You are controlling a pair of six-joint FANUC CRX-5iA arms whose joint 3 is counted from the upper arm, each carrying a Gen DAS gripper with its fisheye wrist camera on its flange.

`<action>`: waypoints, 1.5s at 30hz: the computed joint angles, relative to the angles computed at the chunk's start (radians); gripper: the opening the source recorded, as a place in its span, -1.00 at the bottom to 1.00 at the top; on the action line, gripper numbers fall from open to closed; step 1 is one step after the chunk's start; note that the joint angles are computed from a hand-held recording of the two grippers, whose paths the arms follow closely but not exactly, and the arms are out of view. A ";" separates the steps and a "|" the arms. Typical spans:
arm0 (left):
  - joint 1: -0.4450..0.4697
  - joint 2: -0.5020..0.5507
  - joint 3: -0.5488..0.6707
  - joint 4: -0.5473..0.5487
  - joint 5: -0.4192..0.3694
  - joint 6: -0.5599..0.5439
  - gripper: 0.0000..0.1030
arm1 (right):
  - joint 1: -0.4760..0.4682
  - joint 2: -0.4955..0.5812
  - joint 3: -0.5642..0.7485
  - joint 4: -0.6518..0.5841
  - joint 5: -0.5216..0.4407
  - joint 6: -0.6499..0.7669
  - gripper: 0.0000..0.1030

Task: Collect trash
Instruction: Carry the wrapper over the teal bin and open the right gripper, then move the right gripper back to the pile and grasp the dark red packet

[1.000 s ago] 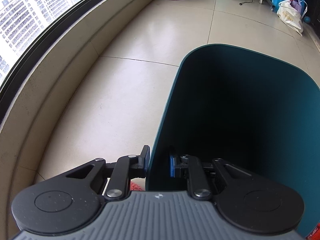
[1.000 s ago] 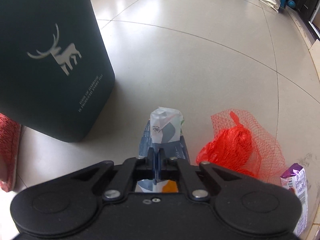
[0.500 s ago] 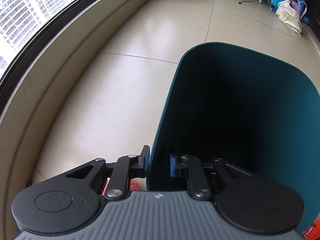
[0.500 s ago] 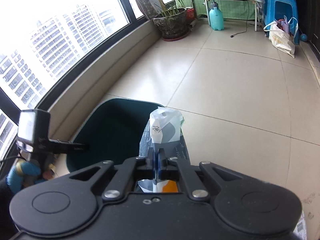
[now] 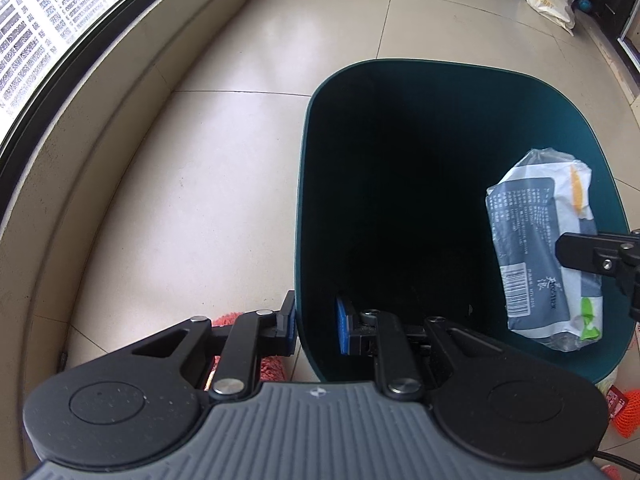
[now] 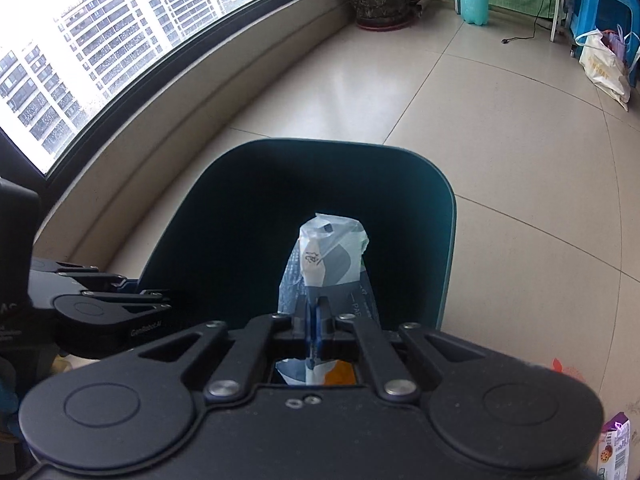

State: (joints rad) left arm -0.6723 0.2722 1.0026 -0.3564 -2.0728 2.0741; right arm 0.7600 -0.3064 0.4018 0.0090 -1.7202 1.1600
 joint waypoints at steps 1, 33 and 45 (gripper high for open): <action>0.004 -0.003 -0.005 0.007 0.003 0.003 -0.64 | -0.012 0.008 -0.004 -0.008 0.003 0.008 -0.96; -0.001 -0.030 -0.083 0.020 0.053 0.034 -0.64 | -0.392 -0.028 0.139 -0.165 -0.090 0.240 -0.06; -0.015 0.031 0.018 -0.010 -0.023 0.006 -0.64 | -0.802 -0.072 -0.107 -0.126 -0.061 0.408 0.05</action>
